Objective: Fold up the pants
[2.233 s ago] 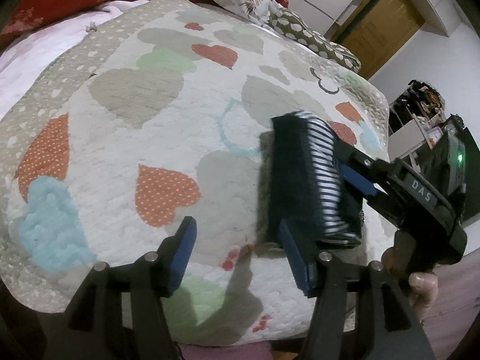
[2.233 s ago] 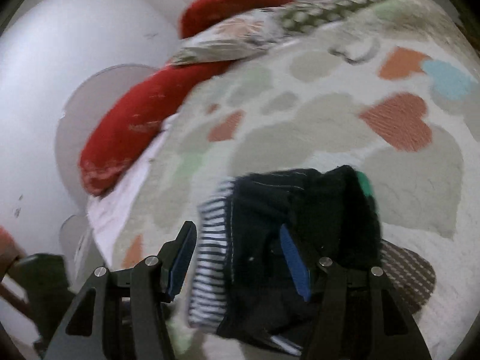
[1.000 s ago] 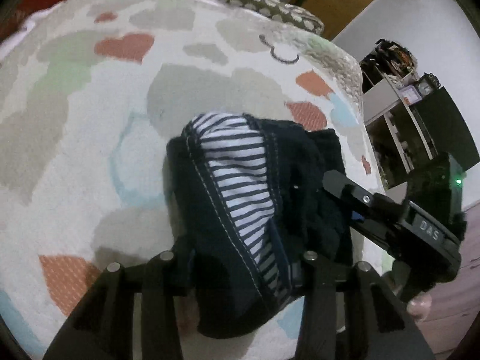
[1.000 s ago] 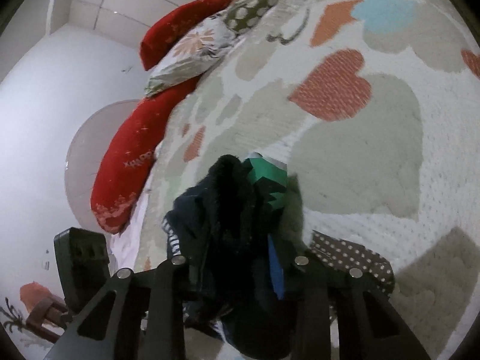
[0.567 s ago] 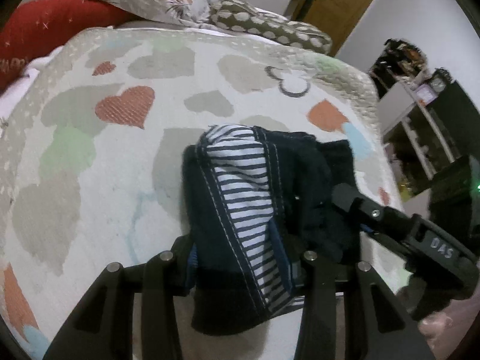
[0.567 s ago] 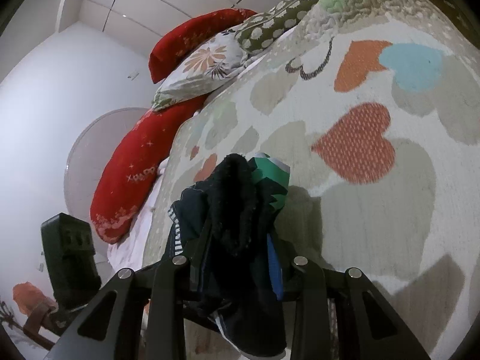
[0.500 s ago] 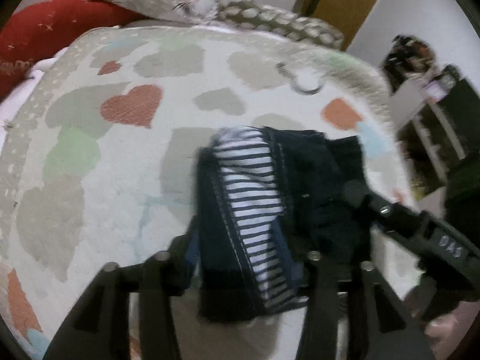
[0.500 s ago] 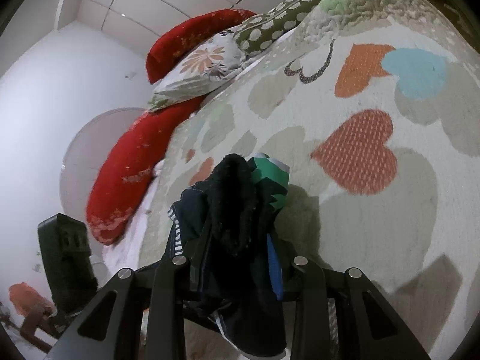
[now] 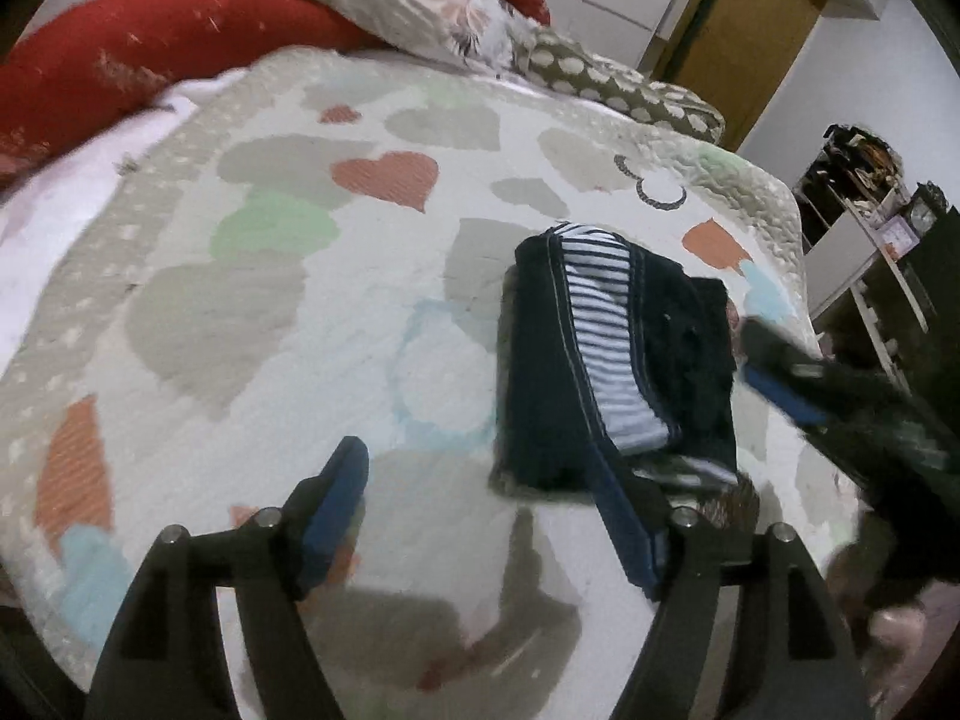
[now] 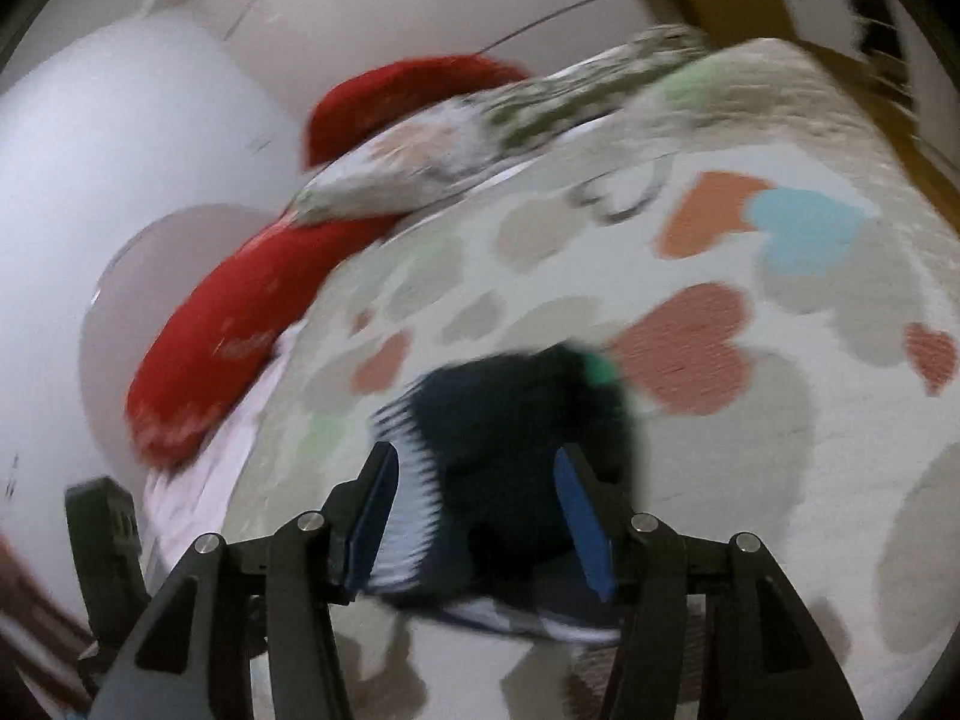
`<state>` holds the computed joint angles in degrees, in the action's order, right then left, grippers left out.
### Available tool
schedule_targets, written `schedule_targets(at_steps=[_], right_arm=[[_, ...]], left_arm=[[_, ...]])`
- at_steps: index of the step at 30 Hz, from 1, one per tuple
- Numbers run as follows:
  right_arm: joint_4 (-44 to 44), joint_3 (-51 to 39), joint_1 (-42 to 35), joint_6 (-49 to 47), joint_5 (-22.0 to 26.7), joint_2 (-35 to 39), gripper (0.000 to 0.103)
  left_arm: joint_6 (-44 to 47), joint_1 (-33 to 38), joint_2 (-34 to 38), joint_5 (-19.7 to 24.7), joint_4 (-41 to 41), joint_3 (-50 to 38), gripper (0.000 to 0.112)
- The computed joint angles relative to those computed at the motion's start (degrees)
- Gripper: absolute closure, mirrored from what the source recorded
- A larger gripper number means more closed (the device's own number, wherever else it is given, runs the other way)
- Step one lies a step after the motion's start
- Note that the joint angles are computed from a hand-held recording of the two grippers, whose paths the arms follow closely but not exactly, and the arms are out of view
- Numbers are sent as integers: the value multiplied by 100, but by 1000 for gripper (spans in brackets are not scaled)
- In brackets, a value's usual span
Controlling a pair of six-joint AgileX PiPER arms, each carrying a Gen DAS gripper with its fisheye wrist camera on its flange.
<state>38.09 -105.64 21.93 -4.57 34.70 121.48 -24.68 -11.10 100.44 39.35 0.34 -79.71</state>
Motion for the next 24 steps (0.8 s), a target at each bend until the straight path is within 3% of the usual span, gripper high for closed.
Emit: schedule_targets(at_steps=[5, 8, 11, 13, 17, 21, 24], right_arm=[[-1159, -681, 259, 1256, 527, 699, 44], [-1784, 16, 311, 1769, 116, 211, 44], [-1981, 1256, 338, 1892, -613, -659, 39], [-2617, 2013, 442, 2454, -1017, -1206, 38], [-3659, 2933, 640, 3678, -1373, -1897, 38], [-4742, 3383, 887, 4854, -1318, -2313, 38], [-5696, 3409, 1164, 5680, -991, -2458, 36]], left_arm=[[-1295, -544, -738, -237, 1528, 770, 32], [-2221, -900, -1030, -202, 2557, 1045, 28], [-3034, -1164, -1311, -241, 3298, 1329, 26], [-3490, -1347, -1484, -315, 3772, 1517, 24], [-3926, -1763, -1841, -207, 4383, 1782, 21], [-4524, -2146, -2210, 89, 4929, 2000, 13], [-5053, -2500, -2450, 468, 5556, 2136, 11]])
